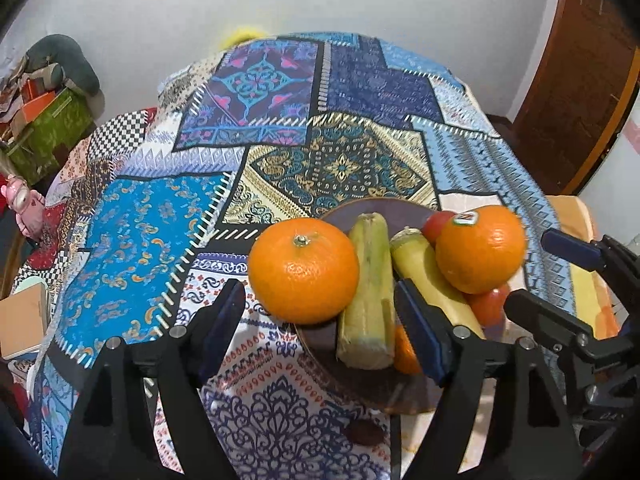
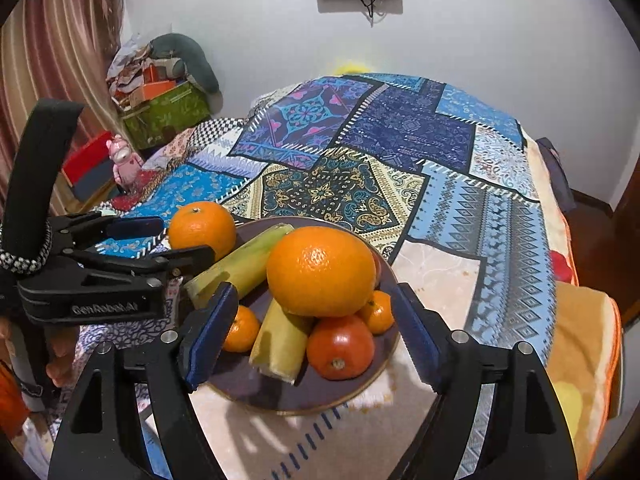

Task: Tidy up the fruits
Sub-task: 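Open both tools to release the oranges on the plate and withdraw, then move the right tool to a dark plum and grasp it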

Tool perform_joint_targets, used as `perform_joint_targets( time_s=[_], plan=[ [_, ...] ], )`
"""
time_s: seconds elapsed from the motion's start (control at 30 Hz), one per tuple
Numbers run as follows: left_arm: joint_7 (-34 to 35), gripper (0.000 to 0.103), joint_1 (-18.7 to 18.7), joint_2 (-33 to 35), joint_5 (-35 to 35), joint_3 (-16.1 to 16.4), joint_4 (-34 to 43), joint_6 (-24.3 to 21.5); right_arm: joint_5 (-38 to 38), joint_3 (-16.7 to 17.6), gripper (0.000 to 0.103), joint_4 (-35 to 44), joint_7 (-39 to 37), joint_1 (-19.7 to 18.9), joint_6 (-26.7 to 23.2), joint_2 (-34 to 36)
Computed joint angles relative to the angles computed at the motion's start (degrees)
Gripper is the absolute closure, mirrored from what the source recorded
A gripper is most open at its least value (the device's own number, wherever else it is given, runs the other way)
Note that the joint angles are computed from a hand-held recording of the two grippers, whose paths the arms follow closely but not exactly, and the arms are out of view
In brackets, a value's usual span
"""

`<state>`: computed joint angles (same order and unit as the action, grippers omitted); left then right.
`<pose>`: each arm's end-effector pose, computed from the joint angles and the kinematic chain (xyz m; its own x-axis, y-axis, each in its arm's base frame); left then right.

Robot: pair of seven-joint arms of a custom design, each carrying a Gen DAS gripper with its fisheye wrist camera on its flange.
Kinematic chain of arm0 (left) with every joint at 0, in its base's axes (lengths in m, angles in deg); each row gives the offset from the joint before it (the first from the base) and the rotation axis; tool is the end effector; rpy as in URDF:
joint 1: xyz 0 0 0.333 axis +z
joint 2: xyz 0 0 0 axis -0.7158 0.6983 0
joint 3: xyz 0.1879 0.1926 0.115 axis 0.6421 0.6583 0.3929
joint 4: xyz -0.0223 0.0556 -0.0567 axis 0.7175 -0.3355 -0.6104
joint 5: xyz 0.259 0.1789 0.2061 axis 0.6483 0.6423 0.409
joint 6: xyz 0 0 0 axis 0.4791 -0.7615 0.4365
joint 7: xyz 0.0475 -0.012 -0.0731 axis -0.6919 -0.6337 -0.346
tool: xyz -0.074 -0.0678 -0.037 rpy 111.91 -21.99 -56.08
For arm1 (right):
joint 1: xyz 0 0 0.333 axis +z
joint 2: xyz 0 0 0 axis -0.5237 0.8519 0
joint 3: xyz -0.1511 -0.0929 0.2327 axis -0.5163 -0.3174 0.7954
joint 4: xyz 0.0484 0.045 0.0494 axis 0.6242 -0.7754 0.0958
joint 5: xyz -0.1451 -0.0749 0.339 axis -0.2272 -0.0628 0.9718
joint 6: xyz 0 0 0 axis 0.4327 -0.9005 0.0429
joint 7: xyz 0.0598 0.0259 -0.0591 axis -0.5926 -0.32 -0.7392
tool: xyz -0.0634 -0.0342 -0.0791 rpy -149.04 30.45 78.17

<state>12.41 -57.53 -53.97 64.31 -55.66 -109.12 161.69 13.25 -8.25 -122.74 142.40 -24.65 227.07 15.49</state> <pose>0.5795 -0.2649 0.4537 -0.4831 -0.8734 0.0621 -0.7138 0.3518 -0.6055 0.4487 0.0617 0.4789 0.0447 -0.9953 -0.0858 -0.6994 0.0301 -0.7141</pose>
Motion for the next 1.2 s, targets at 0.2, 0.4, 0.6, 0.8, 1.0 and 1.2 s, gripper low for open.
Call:
perform_joint_targets(
  time_s=[0.2,0.4,0.6,0.8,1.0,1.2],
  plan=[
    [6.6,0.026,1.7,-7.4,-8.2,-1.3,-6.5,2.3,0.1,0.8,0.024,-4.5,1.3,-0.6,-0.7,-6.7],
    [13.0,0.023,0.2,-14.3,-15.8,0.4,-13.5,3.7,-0.2,1.9,0.023,-9.1,3.7,-1.1,-2.3,-13.1],
    [16.6,0.023,-2.2,-18.8,-20.0,2.7,-19.6,3.0,0.3,2.6,0.022,-14.4,7.0,-0.5,-4.6,-17.8],
    [15.9,0.023,-3.1,-19.4,-17.1,2.9,-23.2,3.5,2.5,0.2,0.023,-17.4,8.0,2.8,-7.6,-19.5],
    [17.7,0.047,-3.7,-16.4,-17.2,2.8,-22.0,1.7,5.3,-1.4,0.045,-19.0,7.5,5.5,-8.5,-18.8],
    [16.4,0.054,-2.9,-12.8,-14.2,1.6,-19.3,1.1,5.3,-0.2,0.060,-19.0,7.3,4.9,-8.4,-17.8]
  ],
)
